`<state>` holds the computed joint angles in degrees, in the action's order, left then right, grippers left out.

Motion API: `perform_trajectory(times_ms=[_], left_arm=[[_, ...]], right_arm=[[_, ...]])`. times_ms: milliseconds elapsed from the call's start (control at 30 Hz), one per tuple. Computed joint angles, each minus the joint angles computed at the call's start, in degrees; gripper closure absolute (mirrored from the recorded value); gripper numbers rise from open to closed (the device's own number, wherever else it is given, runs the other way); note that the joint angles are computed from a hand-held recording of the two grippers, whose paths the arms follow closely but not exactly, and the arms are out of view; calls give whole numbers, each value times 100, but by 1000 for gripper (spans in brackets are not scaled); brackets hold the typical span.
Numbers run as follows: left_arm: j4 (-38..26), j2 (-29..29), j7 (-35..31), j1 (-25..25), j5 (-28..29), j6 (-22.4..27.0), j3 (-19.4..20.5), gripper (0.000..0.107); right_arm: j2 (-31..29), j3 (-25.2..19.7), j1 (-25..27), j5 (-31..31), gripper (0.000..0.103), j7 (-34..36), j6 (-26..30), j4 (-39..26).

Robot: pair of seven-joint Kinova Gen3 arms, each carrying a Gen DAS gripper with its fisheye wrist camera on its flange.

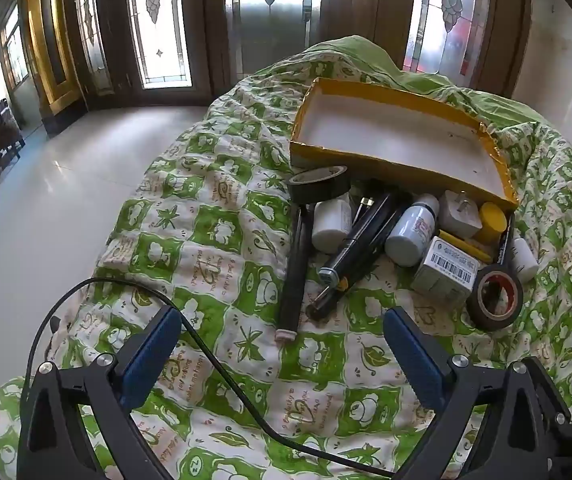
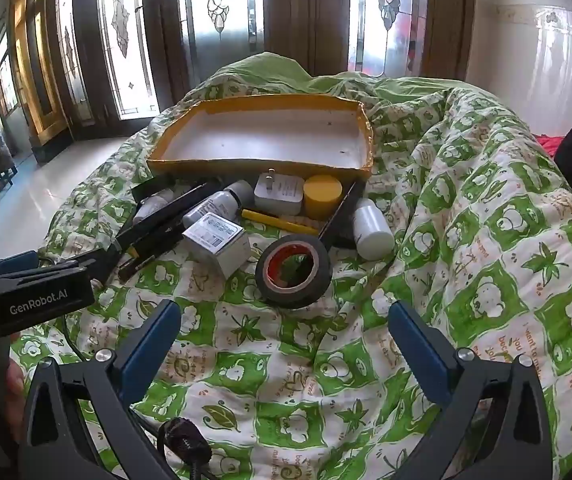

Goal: Organize rigid objects

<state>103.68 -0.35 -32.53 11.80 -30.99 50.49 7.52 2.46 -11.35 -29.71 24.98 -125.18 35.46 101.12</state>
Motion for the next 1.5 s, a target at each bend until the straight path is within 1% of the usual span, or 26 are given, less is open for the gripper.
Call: perform_trajectory(times_ms=[67, 167, 200, 233, 333, 467, 1267, 1467, 1500], left_arm=[[-64, 29, -21, 8, 8, 83, 11, 6], [-273, 115, 64, 122, -28, 380, 77, 6], [-379, 216, 5, 76, -2, 425, 93, 6], [-381, 210, -1, 137, 24, 436, 27, 6], [-114, 126, 31, 121, 19, 191, -51, 6], [-67, 109, 41, 110, 8, 150, -49, 6], [-80, 77, -5, 70, 68, 154, -21, 6], [-78, 76, -16, 61, 73, 140, -26, 6], [-81, 79, -23, 56, 78, 137, -29, 6]], right_arm=[[0, -1, -5, 8, 0, -11, 10, -2], [4, -1, -3, -35, 0, 6, 44, -25], [-3, -2, -9, 7, 0, -11, -2, 7], [-1, -4, -11, 7, 0, -11, 8, 3], [-8, -2, -6, -17, 0, 7, -8, 7], [-13, -4, 5, -56, 0, 62, -7, -2], [-32, -20, 0, -28, 0, 16, -1, -2], [-84, 25, 145, -165, 0, 215, -219, 184], [-39, -1, 75, -141, 0, 153, -184, 97]])
